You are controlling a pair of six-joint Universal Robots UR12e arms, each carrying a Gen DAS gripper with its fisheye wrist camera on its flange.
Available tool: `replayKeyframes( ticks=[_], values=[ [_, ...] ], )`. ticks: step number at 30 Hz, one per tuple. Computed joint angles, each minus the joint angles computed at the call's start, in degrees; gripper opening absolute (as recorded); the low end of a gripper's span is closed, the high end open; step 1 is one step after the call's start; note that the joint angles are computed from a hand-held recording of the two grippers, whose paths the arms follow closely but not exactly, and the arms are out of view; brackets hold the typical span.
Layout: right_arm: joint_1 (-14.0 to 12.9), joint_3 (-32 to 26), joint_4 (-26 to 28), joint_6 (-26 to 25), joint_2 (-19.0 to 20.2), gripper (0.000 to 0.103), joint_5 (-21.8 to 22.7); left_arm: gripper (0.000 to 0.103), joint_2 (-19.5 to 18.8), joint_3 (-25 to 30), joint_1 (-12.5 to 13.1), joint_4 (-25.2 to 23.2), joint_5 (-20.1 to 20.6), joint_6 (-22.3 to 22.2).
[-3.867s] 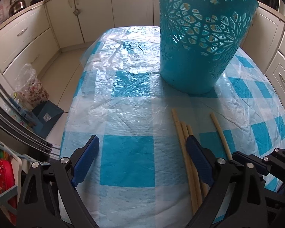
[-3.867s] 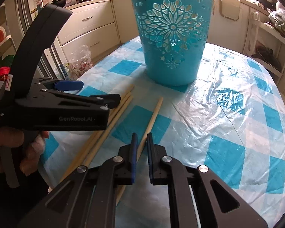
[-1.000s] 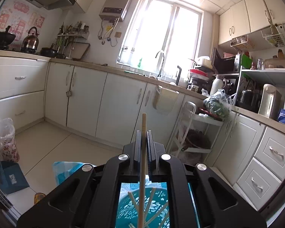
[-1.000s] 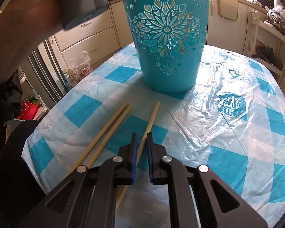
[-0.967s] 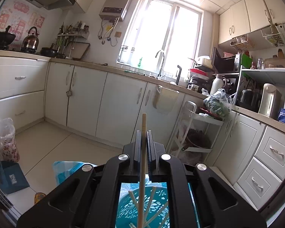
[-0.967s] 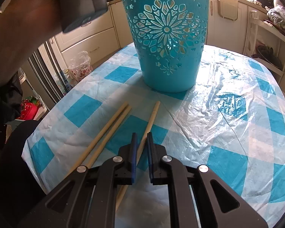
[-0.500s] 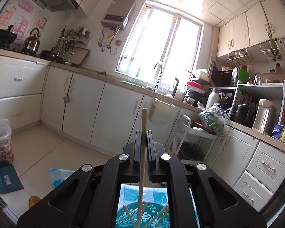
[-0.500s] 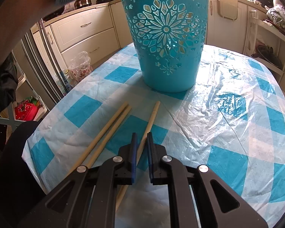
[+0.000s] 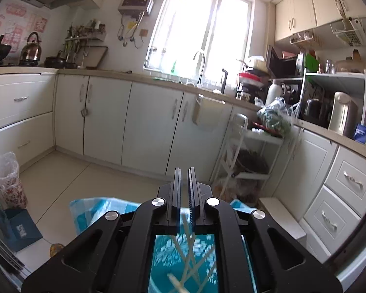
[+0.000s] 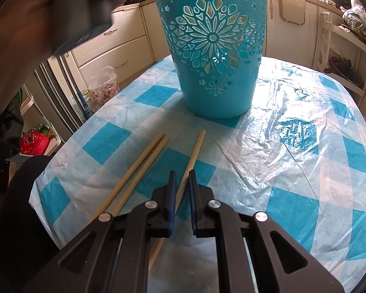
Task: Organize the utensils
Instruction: 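Lift the left tool's stick over the teal basket and open the left tool, then grasp a wooden stick with the right tool and lift it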
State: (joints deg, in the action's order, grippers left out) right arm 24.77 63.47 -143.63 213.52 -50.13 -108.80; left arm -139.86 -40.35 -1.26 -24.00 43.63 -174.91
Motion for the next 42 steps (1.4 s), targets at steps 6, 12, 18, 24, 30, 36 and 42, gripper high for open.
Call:
replayKeyframes(
  ticks=[6, 12, 18, 24, 30, 36, 42],
  values=[
    [0.0, -0.1, 0.2, 0.1, 0.0, 0.011, 0.1, 0.034, 3.4, -6.8, 2.0, 1.2, 1.3, 0.0],
    [0.2, -1.8, 2.5, 0.8, 0.7, 0.009, -1.7, 0.044, 6.5, -13.8, 4.0, -3.1, 3.0, 3.9],
    [0.5, -5.5, 7.0, 0.1, 2.5, 0.009, -4.6, 0.045, 8.6, -18.8, 4.9, -9.3, 4.3, 9.4],
    [0.3, -4.3, 6.4, 0.8, 1.7, 0.006, -3.3, 0.046, 10.7, -22.6, 5.5, -10.7, 4.5, 12.7],
    [0.1, 4.5, -15.8, 1.8, -2.3, 0.006, -1.5, 0.047, 11.9, -24.6, 6.1, -8.5, 4.8, 12.1],
    [0.3, 5.5, -37.1, -1.9, -2.5, 0.006, -5.6, 0.048, 13.1, -26.2, 6.7, -7.0, 4.5, 9.5],
    [-0.4, -5.3, -52.6, -11.6, 2.9, 0.006, -11.6, 0.049, 14.0, -27.5, 6.9, -4.4, 3.5, 7.3]
  ],
)
